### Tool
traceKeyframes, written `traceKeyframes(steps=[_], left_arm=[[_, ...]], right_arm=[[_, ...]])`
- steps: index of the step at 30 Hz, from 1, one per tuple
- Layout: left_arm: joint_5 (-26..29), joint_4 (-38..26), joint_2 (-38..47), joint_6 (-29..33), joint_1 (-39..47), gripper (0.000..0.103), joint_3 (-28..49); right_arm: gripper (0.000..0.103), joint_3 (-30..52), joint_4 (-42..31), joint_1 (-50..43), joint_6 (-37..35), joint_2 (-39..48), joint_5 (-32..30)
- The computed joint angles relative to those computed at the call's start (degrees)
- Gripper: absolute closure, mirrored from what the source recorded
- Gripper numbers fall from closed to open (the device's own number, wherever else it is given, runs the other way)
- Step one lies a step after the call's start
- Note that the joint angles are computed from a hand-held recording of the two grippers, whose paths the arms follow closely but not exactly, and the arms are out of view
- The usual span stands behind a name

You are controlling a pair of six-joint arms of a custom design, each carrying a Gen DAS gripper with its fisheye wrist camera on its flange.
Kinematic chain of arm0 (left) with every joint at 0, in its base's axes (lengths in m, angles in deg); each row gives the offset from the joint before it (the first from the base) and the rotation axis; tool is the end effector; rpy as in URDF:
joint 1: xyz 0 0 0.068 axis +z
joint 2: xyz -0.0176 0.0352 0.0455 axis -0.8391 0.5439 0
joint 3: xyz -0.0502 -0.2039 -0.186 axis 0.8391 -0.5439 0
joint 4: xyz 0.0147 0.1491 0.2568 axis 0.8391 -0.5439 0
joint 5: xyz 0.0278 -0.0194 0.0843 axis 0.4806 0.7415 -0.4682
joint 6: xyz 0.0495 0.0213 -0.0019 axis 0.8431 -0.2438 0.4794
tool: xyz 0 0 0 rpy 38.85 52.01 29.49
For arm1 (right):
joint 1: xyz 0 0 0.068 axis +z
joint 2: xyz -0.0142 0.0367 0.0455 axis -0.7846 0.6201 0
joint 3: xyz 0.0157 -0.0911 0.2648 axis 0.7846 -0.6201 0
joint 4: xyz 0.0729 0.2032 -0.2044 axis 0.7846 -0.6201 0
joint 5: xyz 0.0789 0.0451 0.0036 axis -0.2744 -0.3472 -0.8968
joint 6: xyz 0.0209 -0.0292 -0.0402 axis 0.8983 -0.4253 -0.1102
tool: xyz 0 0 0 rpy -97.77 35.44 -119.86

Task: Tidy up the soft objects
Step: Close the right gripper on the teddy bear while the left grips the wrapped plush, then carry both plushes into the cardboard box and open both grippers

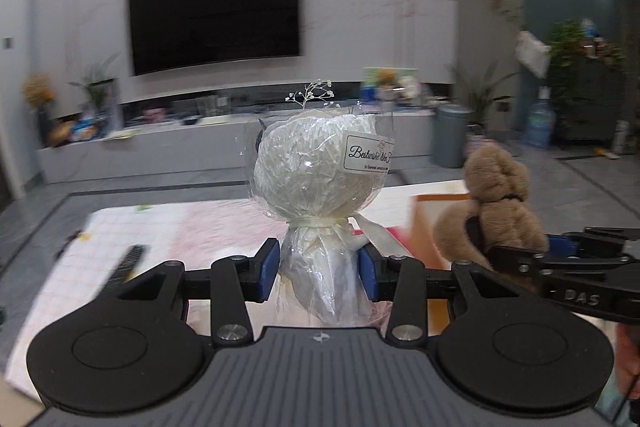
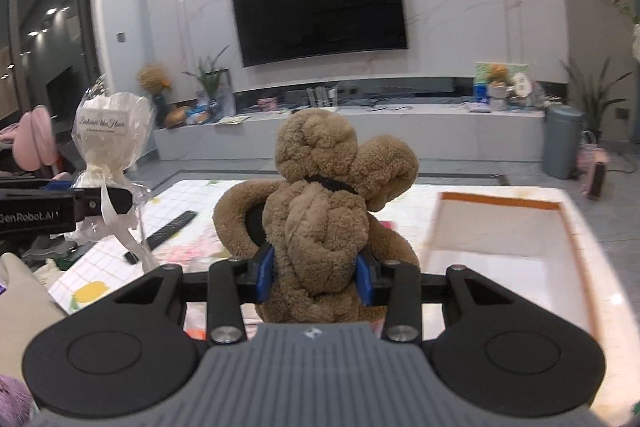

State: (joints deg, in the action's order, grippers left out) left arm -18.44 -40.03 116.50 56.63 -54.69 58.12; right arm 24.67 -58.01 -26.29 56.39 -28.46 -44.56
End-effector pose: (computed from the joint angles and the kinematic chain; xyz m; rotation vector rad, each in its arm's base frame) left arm 0.3131 -0.0094 0.3351 0.7593 1.9393 -0.4548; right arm 0.2024 0.0757 0.3039 0.3530 1.9991 0.0068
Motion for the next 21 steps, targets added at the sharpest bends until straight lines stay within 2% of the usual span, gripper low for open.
traceKeyframes(steps=[3, 7, 11, 14, 16, 18, 21], left_arm=[[-1.4, 1.1, -0.9, -2.2, -5.5, 0.056, -0.4], [-1.9, -0.6, 2.7, -4.3, -12.4, 0.056, 3.5], [-5.4, -2.1, 9.2, -4.6, -20.0, 0.056, 8.4], [-6.8, -7.4, 15.0, -2.2, -23.5, 0.056, 12.9], [-9.7, -12.7, 20.3, 0.3, -26.1, 0.056, 17.7], [-13.7, -15.5, 24.3, 3.7, -27.8, 0.056, 20.5], [-16.9, -20.2, 30.0, 9.0, -29.2, 0.056, 25.7]], right_arm=[[0.063, 0.4, -5.1, -3.3, -2.2, -5.0, 0.4], [0.063, 1.2, -10.4, -9.6, -4.7, -9.4, -1.0], [0.062, 1.7, -13.0, -22.1, -8.9, -10.6, -9.5], [0.062, 2.3, -14.1, -31.6, -14.5, -8.7, -16.7], [0.062, 2.2, -14.8, -36.5, -18.1, -6.8, -20.9], [0.062, 1.5, -15.6, -40.9, -21.8, -4.9, -25.3], [0.062, 1.0, -15.8, -46.0, -28.3, -0.6, -30.5]])
